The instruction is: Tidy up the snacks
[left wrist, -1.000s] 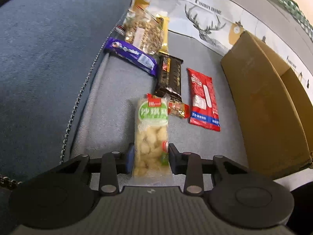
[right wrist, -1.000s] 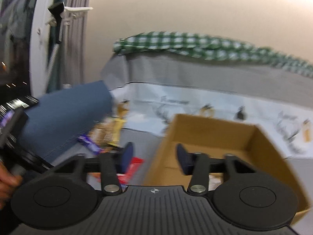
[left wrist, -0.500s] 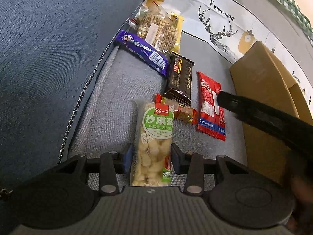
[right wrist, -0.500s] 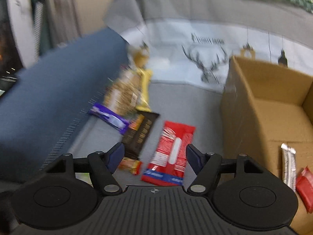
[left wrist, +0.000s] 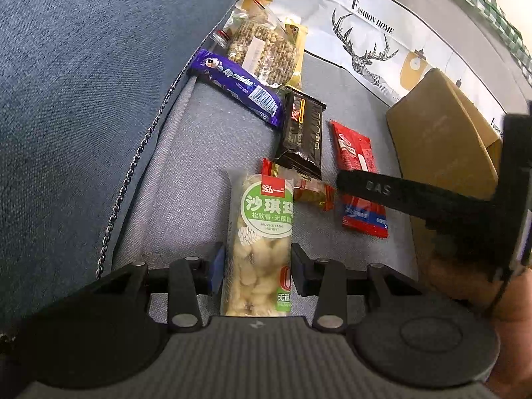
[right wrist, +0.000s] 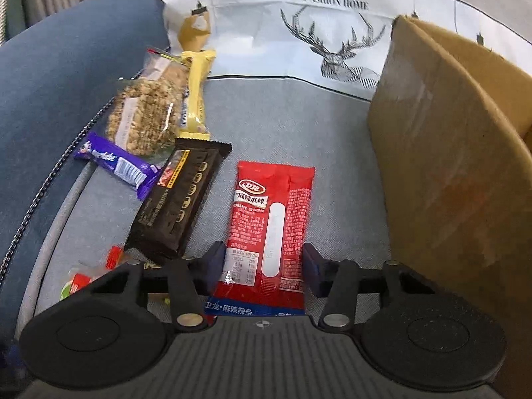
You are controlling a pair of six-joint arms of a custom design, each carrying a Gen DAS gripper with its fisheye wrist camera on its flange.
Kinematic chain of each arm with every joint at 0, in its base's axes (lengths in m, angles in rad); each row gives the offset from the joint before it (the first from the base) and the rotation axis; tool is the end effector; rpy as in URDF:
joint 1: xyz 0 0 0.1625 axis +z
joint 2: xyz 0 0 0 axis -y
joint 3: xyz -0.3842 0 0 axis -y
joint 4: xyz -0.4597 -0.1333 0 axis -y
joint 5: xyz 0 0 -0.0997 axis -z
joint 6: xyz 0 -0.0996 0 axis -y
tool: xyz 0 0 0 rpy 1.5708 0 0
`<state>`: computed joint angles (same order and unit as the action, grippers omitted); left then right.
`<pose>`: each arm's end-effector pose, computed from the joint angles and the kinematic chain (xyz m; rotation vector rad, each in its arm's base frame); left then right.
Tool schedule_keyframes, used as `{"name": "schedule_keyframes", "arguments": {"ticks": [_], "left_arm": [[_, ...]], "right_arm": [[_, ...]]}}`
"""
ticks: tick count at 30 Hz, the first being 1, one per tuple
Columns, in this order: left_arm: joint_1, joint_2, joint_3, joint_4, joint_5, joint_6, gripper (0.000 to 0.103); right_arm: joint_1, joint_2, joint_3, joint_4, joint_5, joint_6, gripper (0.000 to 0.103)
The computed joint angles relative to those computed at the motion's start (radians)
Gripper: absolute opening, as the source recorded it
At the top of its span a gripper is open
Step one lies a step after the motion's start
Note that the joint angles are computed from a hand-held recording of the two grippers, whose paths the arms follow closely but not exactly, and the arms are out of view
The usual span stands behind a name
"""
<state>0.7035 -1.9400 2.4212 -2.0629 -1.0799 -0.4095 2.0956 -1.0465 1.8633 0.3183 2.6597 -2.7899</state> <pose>-0.1652 -0.3765 0.2213 0.6143 2.6531 -0.4184 0.2575 -0.3549 0.0761 -0.1004 -2.1500 0.9757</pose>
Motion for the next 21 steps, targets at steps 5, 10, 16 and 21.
{"name": "schedule_keyframes", "arguments": {"ticks": [5,10,16,21], "left_arm": [[0.003,-0.002,-0.001,0.001,-0.004,-0.006,0.045],[0.010,-0.002,-0.006,0.003,-0.013,-0.013,0.043],[0.006,-0.019,-0.005,0.015,-0.018,-0.023,0.040],[0.004,-0.021,-0.012,0.040,-0.042,-0.020,0.040]], "right_arm": [[0.035,-0.057,0.041,0.005,-0.016,-0.007,0.045],[0.137,-0.090,0.067,0.048,-0.025,-0.001,0.045],[0.279,-0.116,0.114,0.147,-0.071,0.127,0.045],[0.330,-0.113,0.192,0.160,-0.093,0.263,0.045]]}}
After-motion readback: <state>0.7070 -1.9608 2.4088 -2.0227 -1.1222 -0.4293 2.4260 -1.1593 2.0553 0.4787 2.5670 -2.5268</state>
